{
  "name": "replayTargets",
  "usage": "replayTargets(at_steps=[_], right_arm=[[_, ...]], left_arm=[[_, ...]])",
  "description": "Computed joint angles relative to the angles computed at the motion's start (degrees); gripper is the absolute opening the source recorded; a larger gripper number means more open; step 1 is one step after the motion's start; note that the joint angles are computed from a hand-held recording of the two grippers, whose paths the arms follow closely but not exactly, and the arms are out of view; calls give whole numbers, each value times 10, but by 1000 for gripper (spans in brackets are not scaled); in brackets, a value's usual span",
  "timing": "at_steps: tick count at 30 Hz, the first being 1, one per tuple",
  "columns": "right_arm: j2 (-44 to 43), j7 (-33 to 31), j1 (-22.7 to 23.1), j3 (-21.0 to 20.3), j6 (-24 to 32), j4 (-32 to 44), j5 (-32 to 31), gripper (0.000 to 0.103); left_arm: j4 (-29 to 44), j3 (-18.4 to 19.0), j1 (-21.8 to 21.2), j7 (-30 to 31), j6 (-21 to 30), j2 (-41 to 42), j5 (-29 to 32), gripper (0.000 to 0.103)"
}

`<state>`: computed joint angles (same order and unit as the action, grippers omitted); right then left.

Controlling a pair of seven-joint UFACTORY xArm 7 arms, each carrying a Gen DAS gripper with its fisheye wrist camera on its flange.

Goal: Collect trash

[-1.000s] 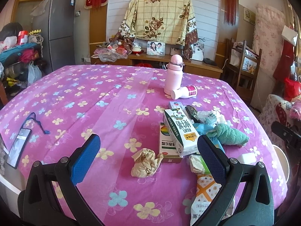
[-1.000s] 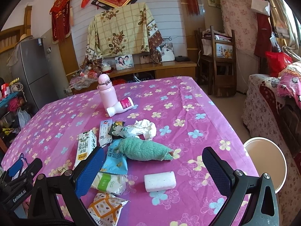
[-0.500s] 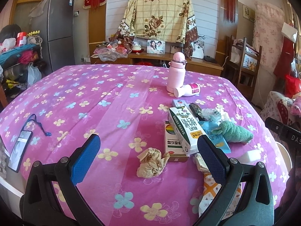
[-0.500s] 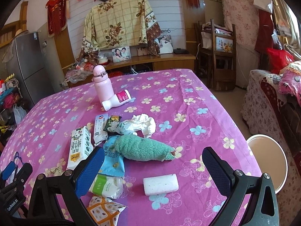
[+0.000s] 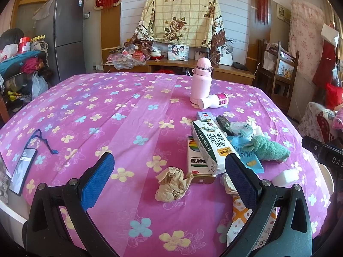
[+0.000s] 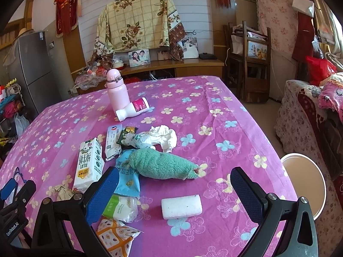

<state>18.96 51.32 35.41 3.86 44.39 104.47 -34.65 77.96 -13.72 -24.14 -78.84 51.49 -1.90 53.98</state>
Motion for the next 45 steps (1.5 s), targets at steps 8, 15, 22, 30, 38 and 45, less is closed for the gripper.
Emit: replayTargets(at_steps=[8, 15, 22, 30, 38, 45], right_arm=[[0, -6, 3, 1, 4, 1, -5, 103], [1, -2, 4, 0, 4, 1, -6, 103], [0, -4, 3, 0, 3, 0, -6, 103], [-7, 1, 1, 1, -2, -11, -11, 103], [-8, -2, -2, 3, -2, -14, -9, 103], [-15, -21, -10, 7, 3, -26, -2, 103]], left_arm=[[3, 1, -3, -2, 6, 3, 1, 102], [4, 1, -4, -1, 7, 4, 1, 103], [4, 1, -4, -2, 7, 4, 4, 102], [3, 2, -4, -4, 6, 3, 4, 102], [5, 2, -5, 0, 9, 4, 2, 102], [-1, 3, -4, -2, 10, 1, 6, 103]])
